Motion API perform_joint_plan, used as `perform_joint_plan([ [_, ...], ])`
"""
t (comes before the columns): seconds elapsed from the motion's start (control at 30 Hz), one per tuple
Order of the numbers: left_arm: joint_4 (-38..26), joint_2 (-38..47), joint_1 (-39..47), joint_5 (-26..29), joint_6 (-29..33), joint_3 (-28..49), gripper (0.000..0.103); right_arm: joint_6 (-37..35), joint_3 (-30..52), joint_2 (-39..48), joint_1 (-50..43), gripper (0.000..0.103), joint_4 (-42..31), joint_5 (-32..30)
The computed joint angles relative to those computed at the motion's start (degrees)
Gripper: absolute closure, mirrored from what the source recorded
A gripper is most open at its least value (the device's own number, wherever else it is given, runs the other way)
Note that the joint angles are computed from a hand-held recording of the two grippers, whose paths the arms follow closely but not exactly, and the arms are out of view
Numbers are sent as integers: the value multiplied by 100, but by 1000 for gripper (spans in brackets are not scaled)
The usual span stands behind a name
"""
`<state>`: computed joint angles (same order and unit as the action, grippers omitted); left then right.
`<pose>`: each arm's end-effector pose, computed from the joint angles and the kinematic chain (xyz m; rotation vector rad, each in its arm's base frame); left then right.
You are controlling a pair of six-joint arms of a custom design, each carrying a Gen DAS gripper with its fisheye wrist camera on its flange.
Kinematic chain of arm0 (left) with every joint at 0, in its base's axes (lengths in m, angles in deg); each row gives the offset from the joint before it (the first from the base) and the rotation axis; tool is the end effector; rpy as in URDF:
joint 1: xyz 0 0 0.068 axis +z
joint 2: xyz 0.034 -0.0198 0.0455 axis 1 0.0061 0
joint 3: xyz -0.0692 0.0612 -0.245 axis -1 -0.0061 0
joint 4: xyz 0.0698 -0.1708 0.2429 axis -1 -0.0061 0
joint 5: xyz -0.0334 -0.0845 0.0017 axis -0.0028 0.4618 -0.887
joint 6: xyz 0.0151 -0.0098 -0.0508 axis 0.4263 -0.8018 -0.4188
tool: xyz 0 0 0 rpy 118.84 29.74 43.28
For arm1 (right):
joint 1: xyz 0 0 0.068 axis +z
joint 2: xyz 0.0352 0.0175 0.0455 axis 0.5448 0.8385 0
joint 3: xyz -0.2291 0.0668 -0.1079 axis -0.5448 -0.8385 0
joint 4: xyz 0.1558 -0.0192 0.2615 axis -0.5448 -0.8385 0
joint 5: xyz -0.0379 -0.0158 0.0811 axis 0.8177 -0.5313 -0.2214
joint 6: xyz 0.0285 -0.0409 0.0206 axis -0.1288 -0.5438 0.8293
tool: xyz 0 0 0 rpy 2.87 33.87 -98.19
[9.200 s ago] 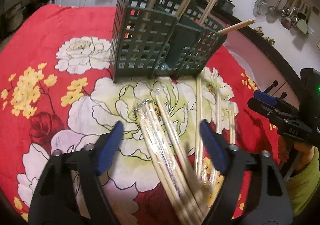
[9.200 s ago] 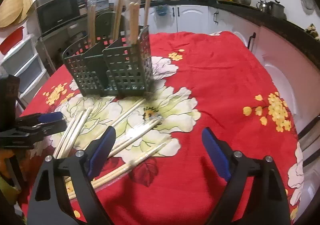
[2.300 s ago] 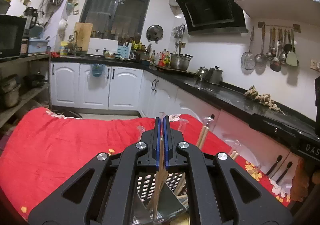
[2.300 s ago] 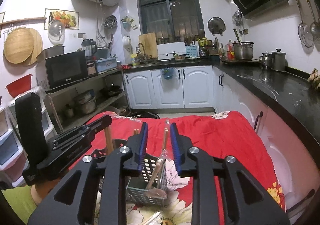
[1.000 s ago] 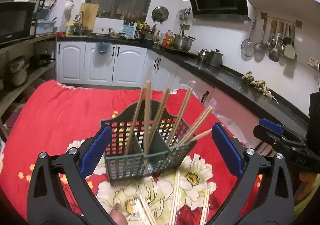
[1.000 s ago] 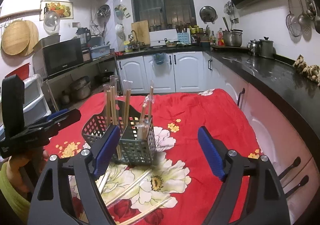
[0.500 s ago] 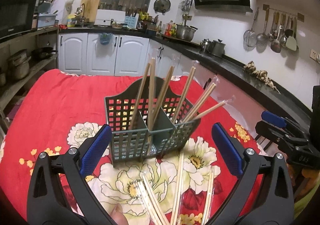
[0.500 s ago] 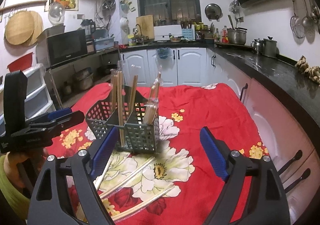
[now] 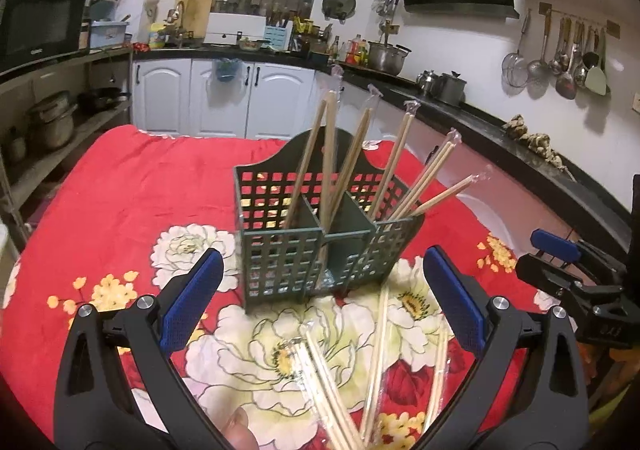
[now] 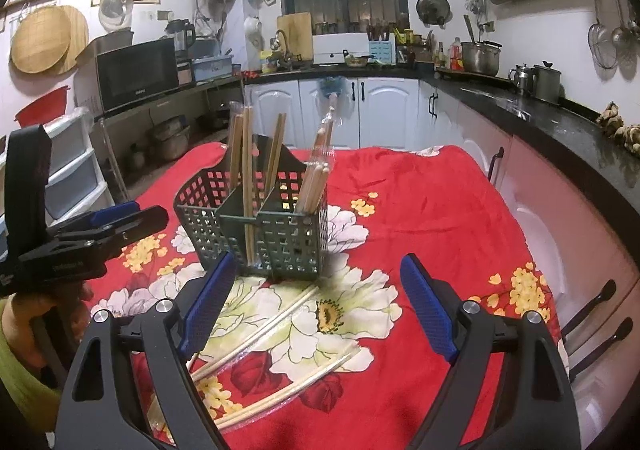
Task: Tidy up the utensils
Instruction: 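Withdraw both open tools and move them down to the chopstick pile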
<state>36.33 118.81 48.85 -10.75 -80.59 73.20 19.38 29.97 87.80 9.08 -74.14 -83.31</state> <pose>0.1730 -0.1220 0.2715 -0.2462 2.0665 -0.1221 0.2447 -0.0781 0.2790 -0.6710 2.0332 0.4819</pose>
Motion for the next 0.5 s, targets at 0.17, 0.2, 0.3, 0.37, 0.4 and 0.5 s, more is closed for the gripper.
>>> perform_joint_plan([
  [0.17,-186,-128,9,3,-162,-97,11,-83,-124,-34,73,21,-17,123],
  [0.2,-216,-194,-9,-14,-202,-153,11,-103,-155,-44,87,21,-17,150],
  [0.3,-346,-316,-14,1,-311,-237,11,-188,-241,-82,137,21,-66,215],
  [0.37,-464,-369,-4,27,-389,-267,11,-269,-280,-75,160,21,-113,258],
  [0.4,-494,-416,9,59,-406,-304,11,-312,-292,-62,167,21,-141,272],
  [0.5,-602,-508,36,138,-462,-388,11,-400,-340,-49,175,21,-183,300],
])
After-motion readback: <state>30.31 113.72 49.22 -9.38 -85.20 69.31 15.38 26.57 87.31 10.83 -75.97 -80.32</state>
